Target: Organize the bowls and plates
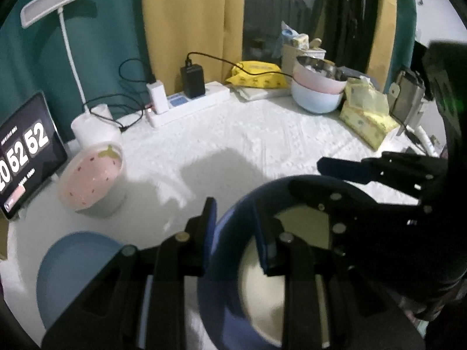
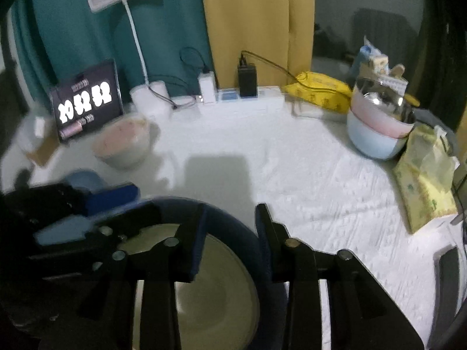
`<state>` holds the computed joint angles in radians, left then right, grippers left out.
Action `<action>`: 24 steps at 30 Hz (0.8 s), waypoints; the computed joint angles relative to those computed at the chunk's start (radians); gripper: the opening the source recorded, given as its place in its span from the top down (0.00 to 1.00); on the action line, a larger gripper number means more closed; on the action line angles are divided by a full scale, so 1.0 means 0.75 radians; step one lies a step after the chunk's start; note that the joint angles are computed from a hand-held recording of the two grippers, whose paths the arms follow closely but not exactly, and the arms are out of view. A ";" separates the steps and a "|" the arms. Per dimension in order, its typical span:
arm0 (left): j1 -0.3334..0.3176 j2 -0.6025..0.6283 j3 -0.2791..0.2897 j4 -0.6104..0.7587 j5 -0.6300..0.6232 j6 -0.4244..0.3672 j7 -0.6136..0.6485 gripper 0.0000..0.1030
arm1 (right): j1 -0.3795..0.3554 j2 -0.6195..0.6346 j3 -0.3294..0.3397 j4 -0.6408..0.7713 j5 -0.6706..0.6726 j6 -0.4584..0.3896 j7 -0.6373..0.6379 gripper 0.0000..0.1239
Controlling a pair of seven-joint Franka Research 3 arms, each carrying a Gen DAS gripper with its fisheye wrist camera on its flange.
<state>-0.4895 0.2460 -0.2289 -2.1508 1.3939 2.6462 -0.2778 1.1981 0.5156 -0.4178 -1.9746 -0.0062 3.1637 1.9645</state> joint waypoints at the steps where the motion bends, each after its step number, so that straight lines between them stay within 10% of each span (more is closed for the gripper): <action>1: 0.003 0.002 0.001 0.001 -0.001 0.008 -0.003 0.75 | -0.031 -0.004 0.032 0.003 0.007 -0.002 -0.009 0.69; 15: 0.010 -0.043 -0.004 -0.028 0.015 0.033 -0.027 0.74 | -0.116 -0.033 0.125 -0.001 0.012 -0.024 -0.009 0.67; 24: 0.039 -0.126 -0.024 -0.092 0.087 0.029 -0.135 0.63 | 0.000 -0.048 0.005 -0.012 -0.053 -0.014 0.068 0.63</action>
<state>-0.4602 0.1517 -0.2472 -2.2200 1.4589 2.6681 -0.3794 1.1981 0.4799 -0.4142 -1.9838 -0.0461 3.1530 2.0154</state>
